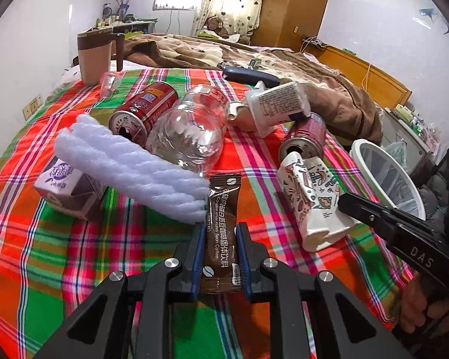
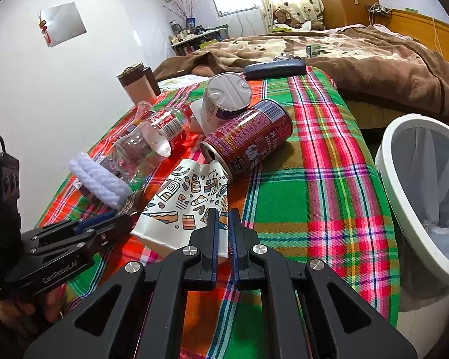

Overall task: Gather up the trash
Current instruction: 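Close the right gripper on the patterned paper cup rim while the left holds the wrapper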

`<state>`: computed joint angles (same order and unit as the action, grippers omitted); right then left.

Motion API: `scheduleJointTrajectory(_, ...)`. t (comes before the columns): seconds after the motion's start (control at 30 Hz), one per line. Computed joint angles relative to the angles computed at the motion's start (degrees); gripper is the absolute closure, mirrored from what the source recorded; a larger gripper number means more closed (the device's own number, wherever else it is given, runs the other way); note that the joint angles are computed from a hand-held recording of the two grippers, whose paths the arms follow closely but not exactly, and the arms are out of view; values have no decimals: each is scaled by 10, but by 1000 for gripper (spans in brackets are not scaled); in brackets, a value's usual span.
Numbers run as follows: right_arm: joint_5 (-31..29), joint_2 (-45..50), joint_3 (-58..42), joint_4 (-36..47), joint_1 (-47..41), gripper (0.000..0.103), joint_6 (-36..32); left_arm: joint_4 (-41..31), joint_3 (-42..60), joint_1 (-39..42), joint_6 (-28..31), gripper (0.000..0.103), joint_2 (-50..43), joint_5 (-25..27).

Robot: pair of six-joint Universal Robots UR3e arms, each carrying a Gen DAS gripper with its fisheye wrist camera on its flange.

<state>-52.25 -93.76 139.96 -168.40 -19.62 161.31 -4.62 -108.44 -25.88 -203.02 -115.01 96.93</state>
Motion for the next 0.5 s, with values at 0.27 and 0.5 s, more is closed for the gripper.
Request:
scheduleJointTrajectory(0.27, 36, -52, 30, 43, -45, 97, -32, 20, -24, -19, -17, 82, 18, -1)
scheduleJointTrajectory(0.5, 68, -111, 49, 105, -91, 98, -71, 30, -29, -37, -27, 82, 28, 5)
